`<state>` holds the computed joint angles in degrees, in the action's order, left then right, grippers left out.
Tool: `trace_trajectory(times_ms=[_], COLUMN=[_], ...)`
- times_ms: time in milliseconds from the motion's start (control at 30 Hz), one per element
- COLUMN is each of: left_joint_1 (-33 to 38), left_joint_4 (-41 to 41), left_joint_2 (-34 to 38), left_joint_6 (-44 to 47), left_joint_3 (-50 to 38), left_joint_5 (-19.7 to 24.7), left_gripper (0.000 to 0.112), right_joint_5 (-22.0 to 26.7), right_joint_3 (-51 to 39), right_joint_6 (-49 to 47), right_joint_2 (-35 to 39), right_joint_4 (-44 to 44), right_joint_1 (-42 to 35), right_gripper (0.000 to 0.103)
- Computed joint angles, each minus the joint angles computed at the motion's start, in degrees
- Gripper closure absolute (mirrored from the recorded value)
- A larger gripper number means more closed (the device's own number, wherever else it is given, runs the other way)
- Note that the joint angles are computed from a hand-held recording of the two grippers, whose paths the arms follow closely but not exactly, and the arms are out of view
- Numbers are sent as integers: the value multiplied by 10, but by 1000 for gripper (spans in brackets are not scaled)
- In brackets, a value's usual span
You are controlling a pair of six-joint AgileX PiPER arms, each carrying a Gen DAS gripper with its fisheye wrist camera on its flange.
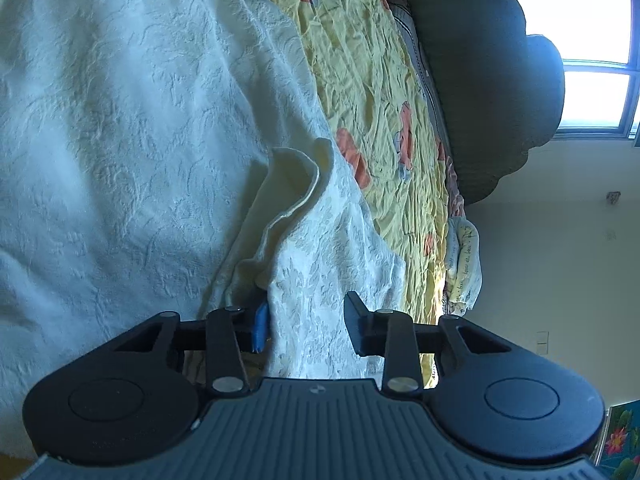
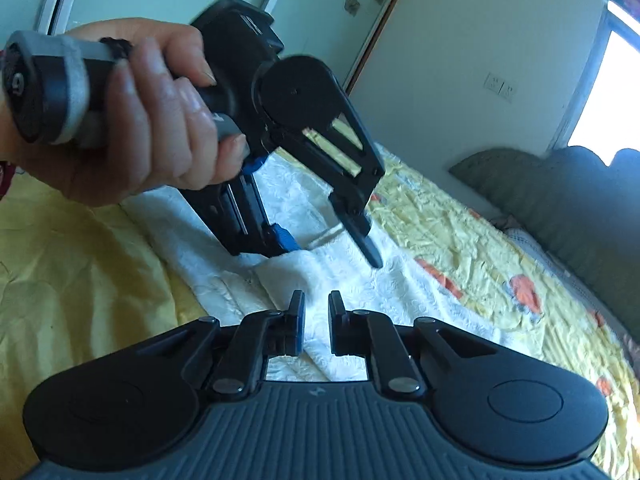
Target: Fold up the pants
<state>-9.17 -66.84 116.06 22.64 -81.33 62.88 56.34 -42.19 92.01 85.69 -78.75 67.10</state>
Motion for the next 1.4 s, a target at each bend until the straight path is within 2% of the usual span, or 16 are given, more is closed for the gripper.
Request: trace_trajectory(times_ms=[100, 133, 167, 300, 433, 500, 533, 567, 600, 867, 967, 1100, 1167, 1233, 1300, 1400], left_joint_1=[3, 4, 4, 5, 5, 2, -1, -6, -11, -3, -13, -8, -8, -2, 3, 10], left_joint_4=[4, 4, 7, 14, -4, -11, -9, 1, 17, 41, 63, 65, 78, 80, 85, 92], left_joint_2=[5, 7, 7, 4, -3, -7, -13, -20, -29, -126, -120, -106, -111, -123, -134, -126], left_joint_6=[-7, -6, -8, -7, 18, 34, 38, 39, 37, 120, 118, 130, 129, 131, 129, 116], left_joint_3=[-9, -11, -14, -17, -11, -9, -5, -2, 1, 108, 118, 107, 101, 107, 110, 91], left_joint_5=[8, 10, 10, 10, 7, 2, -7, -19, -33, -110, -135, -122, -121, -121, -133, -151], left_gripper=[69, 69, 69, 69, 69, 71, 75, 94, 108, 109, 108, 105, 91, 91, 87, 67], right_joint_5=[14, 24, 32, 47, 99, 99, 99, 92, 84, 27, -18, -16, -78, -127, -130, -112], right_joint_3=[-11, -13, -21, -48, -65, -68, -74, -77, -79, -41, -34, -50, -21, 2, 17, 10], right_joint_6=[-3, -1, -13, -49, -95, -107, -121, -130, -134, -94, -93, -160, -160, -98, -17, 60], right_joint_2=[12, 19, 29, 60, 91, 97, 106, 112, 117, 23, 22, 1, -65, -108, -113, -75], right_joint_4=[-5, -13, -9, 25, 50, 53, 56, 57, 56, 64, 82, 128, 135, 113, 68, 41], right_joint_1=[13, 20, 21, 6, 12, 11, 9, 6, 3, 20, -3, 3, -13, -28, -33, -55], right_gripper=[63, 48, 46, 47, 47, 53, 69, 87, 93, 98, 95, 93, 89, 88, 87, 87])
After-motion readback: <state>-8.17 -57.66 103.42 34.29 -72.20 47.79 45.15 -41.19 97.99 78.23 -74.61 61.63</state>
